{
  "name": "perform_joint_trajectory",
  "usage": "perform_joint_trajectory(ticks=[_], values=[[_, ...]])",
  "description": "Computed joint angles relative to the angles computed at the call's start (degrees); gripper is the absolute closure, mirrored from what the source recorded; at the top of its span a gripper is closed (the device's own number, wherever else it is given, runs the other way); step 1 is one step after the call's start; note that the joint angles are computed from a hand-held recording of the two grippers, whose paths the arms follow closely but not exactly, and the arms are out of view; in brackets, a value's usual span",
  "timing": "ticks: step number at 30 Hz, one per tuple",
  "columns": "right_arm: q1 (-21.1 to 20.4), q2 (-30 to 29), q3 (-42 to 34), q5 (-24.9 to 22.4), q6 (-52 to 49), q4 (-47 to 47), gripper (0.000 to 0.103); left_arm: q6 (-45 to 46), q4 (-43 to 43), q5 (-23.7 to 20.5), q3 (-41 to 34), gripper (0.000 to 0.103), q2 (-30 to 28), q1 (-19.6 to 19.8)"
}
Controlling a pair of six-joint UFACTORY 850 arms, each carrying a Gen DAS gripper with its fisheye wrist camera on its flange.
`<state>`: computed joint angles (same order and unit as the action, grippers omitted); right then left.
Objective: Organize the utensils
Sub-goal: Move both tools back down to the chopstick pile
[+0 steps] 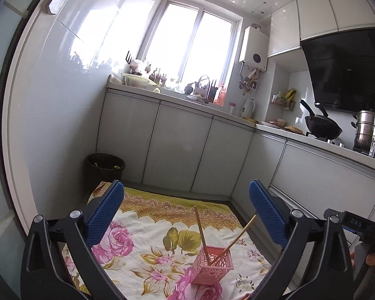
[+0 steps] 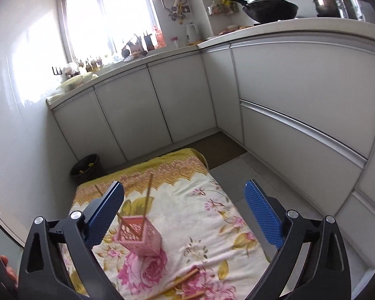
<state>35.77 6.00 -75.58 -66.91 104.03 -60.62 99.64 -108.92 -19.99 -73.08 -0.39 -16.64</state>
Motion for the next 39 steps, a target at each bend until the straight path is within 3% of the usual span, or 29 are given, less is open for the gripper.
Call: perform_joint_trajectory(ticks=[5, 8, 14, 18, 23, 25, 27, 28, 29, 34, 37, 39], values=[[4.9, 4.6, 7.7, -4.2, 3.0, 5.6, 0.007, -14.6, 19.0, -0.3, 1.0, 0.007, 1.1, -0.9], [7.7, 7.3, 12.4, -2.7, 6.1, 9.8, 0.007, -22.2, 29.3, -0.3, 1.4, 0.007, 1.0, -1.9], [12.0, 8.4, 17.5, -0.4, 7.2, 17.2, 0.007, -42.8, 55.2, -8.3, -2.0, 0.007, -3.3, -4.3], [13.0, 8.6, 19.9, 3.7, 6.9, 21.9, 0.007, -46.4, 66.4, -15.2, -5.4, 0.007, -7.6, -7.6], [11.5, 12.5, 24.8, 15.3, 7.4, 28.3, 0.007, -47.7, 83.3, -24.5, -11.4, 0.007, -14.6, -14.0], [9.9, 14.5, 26.9, 20.9, 7.4, 31.3, 0.007, -52.8, 93.3, -27.0, -14.3, 0.015, -18.3, -17.5], [8.4, 16.4, 29.0, 25.7, 7.1, 33.9, 0.007, -58.0, 100.8, -33.9, -19.3, 0.037, -23.7, -20.4], [7.6, 17.4, 30.0, 28.1, 6.8, 35.6, 0.007, -60.0, 102.9, -38.4, -22.5, 0.056, -26.8, -21.2], [6.6, 18.3, 31.2, 30.6, 6.3, 37.3, 0.007, -62.0, 105.6, -41.1, -24.8, 0.065, -29.4, -22.3], [1.2, 22.5, 35.8, 40.3, 0.0, 49.4, 0.007, -65.0, 113.4, -45.4, -30.5, 0.073, -36.0, -24.6], [-1.4, 22.8, 36.2, 42.0, -4.3, 54.3, 0.007, -63.0, 112.7, -47.1, -32.2, 0.073, -37.7, -24.5], [-3.5, 22.2, 36.0, 43.4, -9.4, 59.4, 0.007, -61.9, 112.4, -47.9, -33.0, 0.082, -38.4, -24.3]])
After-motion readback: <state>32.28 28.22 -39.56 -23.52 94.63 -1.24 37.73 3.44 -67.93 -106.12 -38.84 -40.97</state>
